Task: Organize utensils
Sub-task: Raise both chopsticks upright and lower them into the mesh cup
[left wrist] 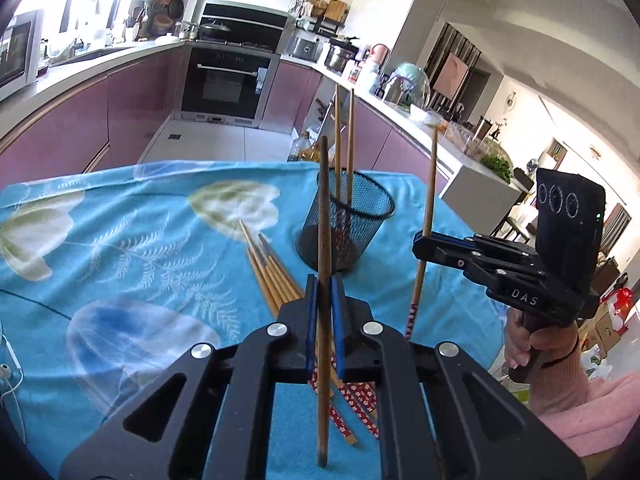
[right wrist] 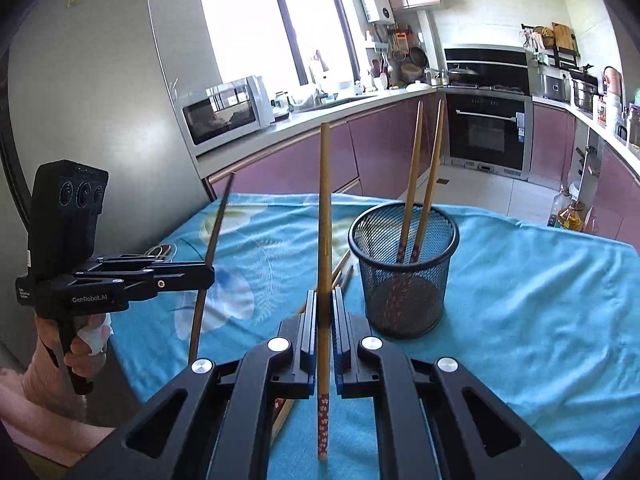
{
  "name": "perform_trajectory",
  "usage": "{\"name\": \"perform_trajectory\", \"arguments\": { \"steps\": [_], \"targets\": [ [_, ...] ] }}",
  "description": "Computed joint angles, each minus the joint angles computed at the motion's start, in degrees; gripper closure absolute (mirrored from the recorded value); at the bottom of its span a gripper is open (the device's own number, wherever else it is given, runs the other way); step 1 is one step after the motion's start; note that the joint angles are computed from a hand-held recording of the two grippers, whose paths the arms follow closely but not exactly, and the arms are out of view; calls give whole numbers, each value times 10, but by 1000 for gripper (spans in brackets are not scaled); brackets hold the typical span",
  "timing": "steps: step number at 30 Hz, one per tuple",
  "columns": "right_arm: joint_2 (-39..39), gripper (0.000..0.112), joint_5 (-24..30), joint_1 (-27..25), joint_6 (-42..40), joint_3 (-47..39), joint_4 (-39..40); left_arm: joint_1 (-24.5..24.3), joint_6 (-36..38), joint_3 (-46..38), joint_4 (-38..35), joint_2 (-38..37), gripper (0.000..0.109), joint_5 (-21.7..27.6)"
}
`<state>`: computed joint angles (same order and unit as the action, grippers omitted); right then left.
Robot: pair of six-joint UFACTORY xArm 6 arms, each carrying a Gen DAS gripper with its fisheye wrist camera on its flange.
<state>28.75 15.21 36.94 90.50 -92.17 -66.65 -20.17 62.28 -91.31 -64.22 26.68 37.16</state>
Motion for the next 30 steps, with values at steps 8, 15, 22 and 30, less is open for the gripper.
{"name": "perform_trajectory", "arguments": {
  "steps": [8, 15, 22, 30],
  "targets": [
    [-17, 106, -2, -14, 53, -2, -62, 8, 24, -15, -49, -14, 101, 17],
    [-26, 106, 1, -25, 68, -11, -87, 5, 13, -72, -80, 9, 101, 15],
    [-33, 106, 9, -33, 56, -25, -91, -10, -23, -161, -64, 56, 101, 11],
    [-31, 106, 22, -43, 46, -55, -97, -24, -77, -278, -15, 117, 101, 4]
  ]
}}
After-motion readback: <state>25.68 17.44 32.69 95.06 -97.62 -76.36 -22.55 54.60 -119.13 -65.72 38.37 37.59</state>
